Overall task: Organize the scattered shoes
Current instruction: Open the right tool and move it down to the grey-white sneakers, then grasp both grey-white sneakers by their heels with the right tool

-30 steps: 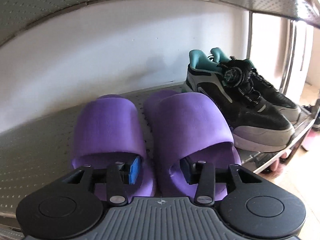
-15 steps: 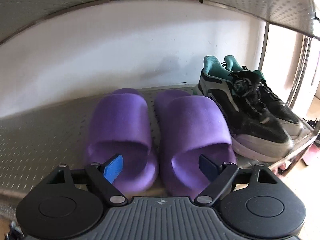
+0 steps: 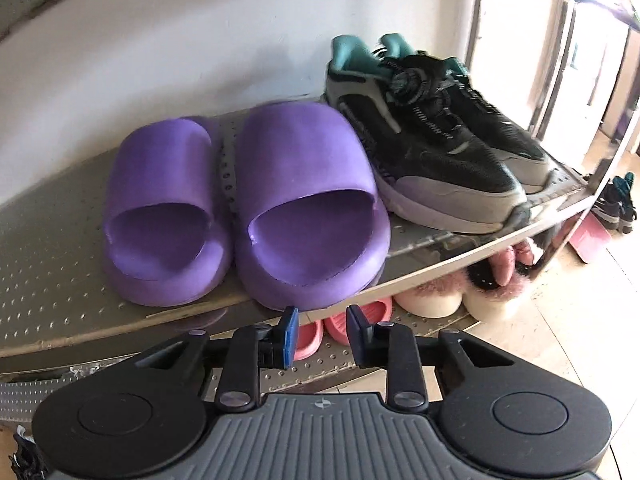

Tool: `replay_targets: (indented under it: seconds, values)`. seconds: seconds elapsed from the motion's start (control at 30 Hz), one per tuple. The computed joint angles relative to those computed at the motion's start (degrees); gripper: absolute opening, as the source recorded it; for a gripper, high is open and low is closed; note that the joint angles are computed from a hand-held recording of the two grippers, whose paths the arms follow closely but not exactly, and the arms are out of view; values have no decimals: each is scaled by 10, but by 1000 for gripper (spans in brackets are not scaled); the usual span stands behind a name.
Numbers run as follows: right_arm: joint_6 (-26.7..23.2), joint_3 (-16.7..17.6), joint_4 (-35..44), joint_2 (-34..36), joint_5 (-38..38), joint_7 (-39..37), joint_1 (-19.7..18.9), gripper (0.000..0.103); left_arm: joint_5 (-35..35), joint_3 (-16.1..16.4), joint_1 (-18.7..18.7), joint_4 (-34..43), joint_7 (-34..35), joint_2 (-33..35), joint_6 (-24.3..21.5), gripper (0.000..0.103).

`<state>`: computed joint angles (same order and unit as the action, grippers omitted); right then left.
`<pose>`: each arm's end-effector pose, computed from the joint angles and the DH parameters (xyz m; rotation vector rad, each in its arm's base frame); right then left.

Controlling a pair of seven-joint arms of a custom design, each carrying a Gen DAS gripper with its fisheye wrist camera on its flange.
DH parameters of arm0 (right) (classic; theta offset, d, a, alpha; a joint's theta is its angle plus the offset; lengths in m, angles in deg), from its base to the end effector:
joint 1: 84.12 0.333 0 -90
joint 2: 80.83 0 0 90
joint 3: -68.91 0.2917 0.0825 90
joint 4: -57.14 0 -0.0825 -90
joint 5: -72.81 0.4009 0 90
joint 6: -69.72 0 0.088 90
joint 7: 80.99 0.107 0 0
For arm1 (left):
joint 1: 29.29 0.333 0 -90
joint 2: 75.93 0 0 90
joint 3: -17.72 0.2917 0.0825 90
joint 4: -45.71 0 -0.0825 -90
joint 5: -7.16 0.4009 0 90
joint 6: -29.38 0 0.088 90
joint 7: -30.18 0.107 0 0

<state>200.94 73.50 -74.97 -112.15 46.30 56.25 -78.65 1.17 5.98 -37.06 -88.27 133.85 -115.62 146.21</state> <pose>0.4528 0.0754 0.5852 -1.4324 2.2447 -0.8165 0.3792 -0.1563 0.5905 -1.4106 2.4585 -0.3727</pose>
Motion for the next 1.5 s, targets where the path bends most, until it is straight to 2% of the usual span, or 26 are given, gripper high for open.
replay_targets:
  seconds: [0.1, 0.27, 0.37, 0.43, 0.5, 0.67, 0.73, 0.87, 0.97, 1.07, 1.13, 1.3, 1.5]
  values:
    - [7, 11, 7, 13, -29, 7, -10, 26, 1, -1, -2, -2, 3, 0, 1, 98]
    - [-20, 16, 20, 20, -35, 18, -3, 30, 5, 0, 1, -4, 5, -2, 0, 98]
    - [-29, 15, 7, -11, -18, 31, 8, 41, 18, -3, 9, -5, 1, -5, 4, 98]
    - [-28, 18, -4, -34, -9, 41, 16, 57, 30, -5, 18, -5, -8, -7, 3, 98]
    - [-23, 23, -13, -49, 8, 43, 33, 61, 40, -6, 26, -5, -19, -9, 0, 98]
    - [-16, 29, -36, -54, 104, -10, 127, 62, 51, 5, 43, -18, -29, -27, 4, 98]
    - [-17, 30, -35, -30, 153, -39, 172, 62, 55, 10, 51, -22, -33, -32, 4, 98]
    - [3, 32, -13, 44, 232, -81, 228, 62, 56, 19, 69, -19, -46, -33, -14, 97]
    - [17, 36, 20, 105, 262, -87, 238, 62, 56, 26, 80, -8, -50, -26, -44, 92]
    - [17, 41, 59, 169, 268, -87, 234, 62, 50, 34, 89, 1, -56, -23, -62, 93]
    - [12, 44, 85, 209, 266, -82, 229, 69, 48, 39, 99, 6, -67, -21, -72, 94]
    - [15, 43, 118, 277, 273, -69, 218, 72, 58, 43, 121, 14, -88, -8, -98, 96]
    - [10, 47, 165, 353, 253, -59, 214, 75, 50, 51, 121, 16, -84, -9, -116, 96]
